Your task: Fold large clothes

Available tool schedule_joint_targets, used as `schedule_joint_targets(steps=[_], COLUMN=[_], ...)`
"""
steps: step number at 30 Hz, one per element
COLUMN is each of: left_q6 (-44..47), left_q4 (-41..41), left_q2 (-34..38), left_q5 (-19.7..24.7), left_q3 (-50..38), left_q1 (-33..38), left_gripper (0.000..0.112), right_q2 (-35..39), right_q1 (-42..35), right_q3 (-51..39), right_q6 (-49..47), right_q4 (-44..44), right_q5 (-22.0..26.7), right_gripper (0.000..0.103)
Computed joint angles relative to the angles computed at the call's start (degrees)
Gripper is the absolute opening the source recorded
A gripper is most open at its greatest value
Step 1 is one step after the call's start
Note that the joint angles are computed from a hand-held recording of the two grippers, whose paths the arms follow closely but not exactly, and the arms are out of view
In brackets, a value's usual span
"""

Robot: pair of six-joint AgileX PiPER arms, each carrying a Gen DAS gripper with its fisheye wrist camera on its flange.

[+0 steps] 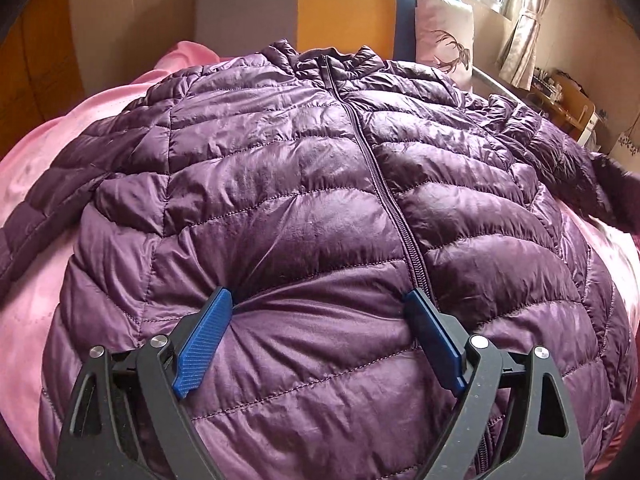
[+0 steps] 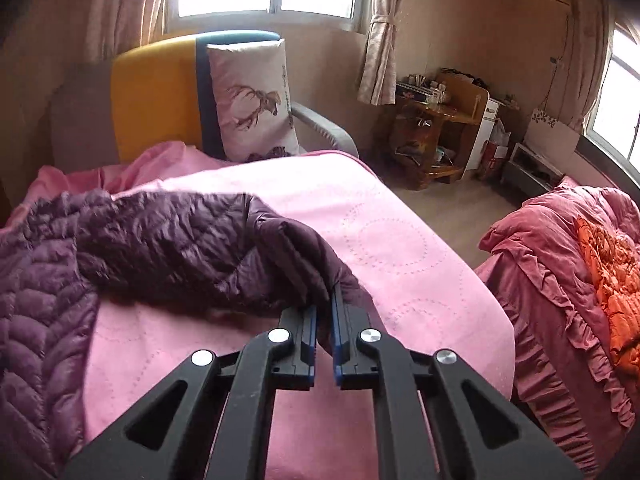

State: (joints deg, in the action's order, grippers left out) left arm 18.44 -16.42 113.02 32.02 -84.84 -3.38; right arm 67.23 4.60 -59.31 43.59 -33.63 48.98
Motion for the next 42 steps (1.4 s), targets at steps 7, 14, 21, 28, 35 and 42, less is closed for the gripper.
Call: schedule_joint_targets(steps=[7, 14, 21, 28, 35, 42], left_q6=[-1.1, -0.28, -1.0, 2.27, -6.22, -3.67], left_q4=[1.17, 1.16, 1.95, -2.14, 7.24, -0.77], left_q2=[0.57, 0.94, 1.27, 1.09, 7.9, 11.93], left_q5=[0.13, 0.66, 3.14, 6.03, 4.69, 8.03], left_q3=[-0.69, -1.22, -2.86, -9.85, -20.0, -19.68], left_q1=[-0.24, 0.25, 0.37, 1.83, 2.8, 8.25], left_gripper=[0.089, 0.089, 0.09, 0.09, 0.09, 0.091], right_q2=[8.02, 26.51, 24.81, 22.45, 42.96, 63.39], right_q1=[-24.96, -27.67, -15.36, 0.75, 14.36, 14.7], right_q3=[-12.22, -13.81, -10.1, -14.54, -36.35, -59.69], right_q6=[-17.32, -10.41, 11.18, 6.19, -9.26, -6.35], right_q4=[17.89, 11.71, -11.84, -1.49, 21.04, 18.92], right_q5=[-0.24, 1.59, 6.26, -3.84, -9.92, 3.27], right_gripper=[0.004, 0.003, 0.078, 0.085, 0.075, 0.074])
